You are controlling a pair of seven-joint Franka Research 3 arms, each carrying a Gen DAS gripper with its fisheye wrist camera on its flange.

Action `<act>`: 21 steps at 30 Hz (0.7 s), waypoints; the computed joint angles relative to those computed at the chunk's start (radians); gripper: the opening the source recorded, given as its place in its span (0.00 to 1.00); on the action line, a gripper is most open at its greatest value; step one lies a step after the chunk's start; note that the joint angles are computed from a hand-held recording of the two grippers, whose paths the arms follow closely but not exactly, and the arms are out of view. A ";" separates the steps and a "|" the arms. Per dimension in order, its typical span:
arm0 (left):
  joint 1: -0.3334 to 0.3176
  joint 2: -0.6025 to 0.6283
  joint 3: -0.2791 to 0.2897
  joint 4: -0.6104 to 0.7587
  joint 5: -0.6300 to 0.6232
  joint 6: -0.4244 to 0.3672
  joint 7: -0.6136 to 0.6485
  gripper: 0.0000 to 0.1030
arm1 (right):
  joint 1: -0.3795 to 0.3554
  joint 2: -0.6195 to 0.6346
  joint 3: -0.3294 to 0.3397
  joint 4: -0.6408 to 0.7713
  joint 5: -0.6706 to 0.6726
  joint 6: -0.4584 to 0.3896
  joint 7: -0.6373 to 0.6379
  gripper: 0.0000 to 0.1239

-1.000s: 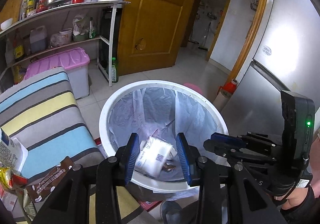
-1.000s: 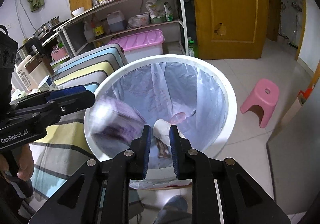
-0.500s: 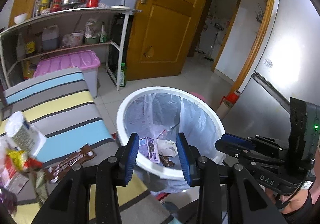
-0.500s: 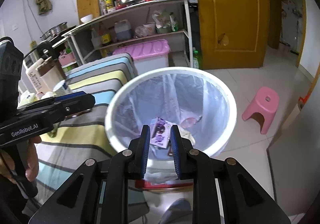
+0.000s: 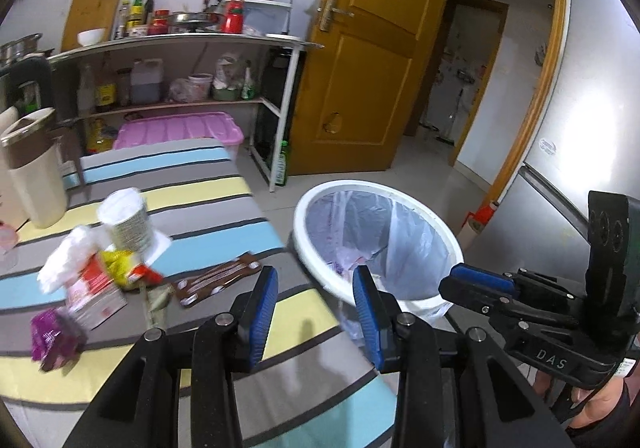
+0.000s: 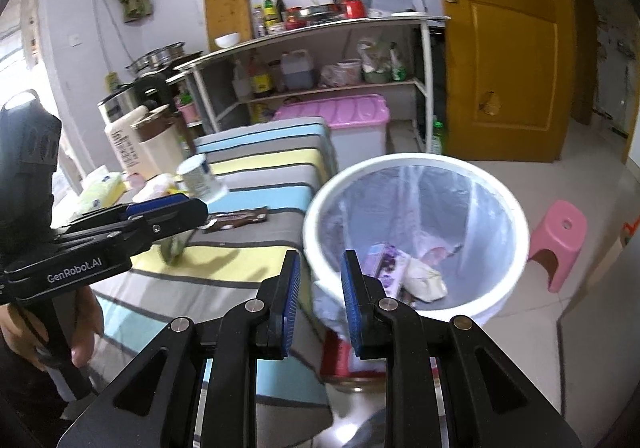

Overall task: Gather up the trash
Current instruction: 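Move both open tools back over the table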

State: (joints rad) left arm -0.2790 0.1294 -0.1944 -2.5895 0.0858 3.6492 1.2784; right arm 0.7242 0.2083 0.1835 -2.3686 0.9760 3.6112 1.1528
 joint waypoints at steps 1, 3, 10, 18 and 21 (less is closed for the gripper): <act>-0.009 -0.009 0.005 -0.012 -0.030 -0.001 0.018 0.38 | -0.002 0.002 0.006 0.000 -0.016 0.000 0.011 0.18; -0.036 -0.028 0.011 -0.044 -0.121 0.009 0.080 0.38 | 0.003 0.008 0.009 0.010 -0.028 -0.010 0.010 0.18; -0.043 -0.062 -0.001 -0.124 -0.279 0.040 0.186 0.38 | 0.027 0.030 -0.005 0.033 -0.096 -0.071 0.037 0.21; -0.010 -0.091 -0.011 -0.193 -0.342 0.053 0.201 0.38 | 0.056 0.057 -0.029 0.061 -0.154 -0.116 0.064 0.21; -0.002 -0.101 -0.014 -0.213 -0.380 0.064 0.213 0.38 | 0.056 0.065 -0.033 0.070 -0.192 -0.131 0.089 0.21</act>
State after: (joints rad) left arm -0.2810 0.0288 -0.2085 -2.8025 -0.2947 3.7135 1.4912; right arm 0.7805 0.2736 0.1501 -2.2981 0.7844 3.4803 1.2421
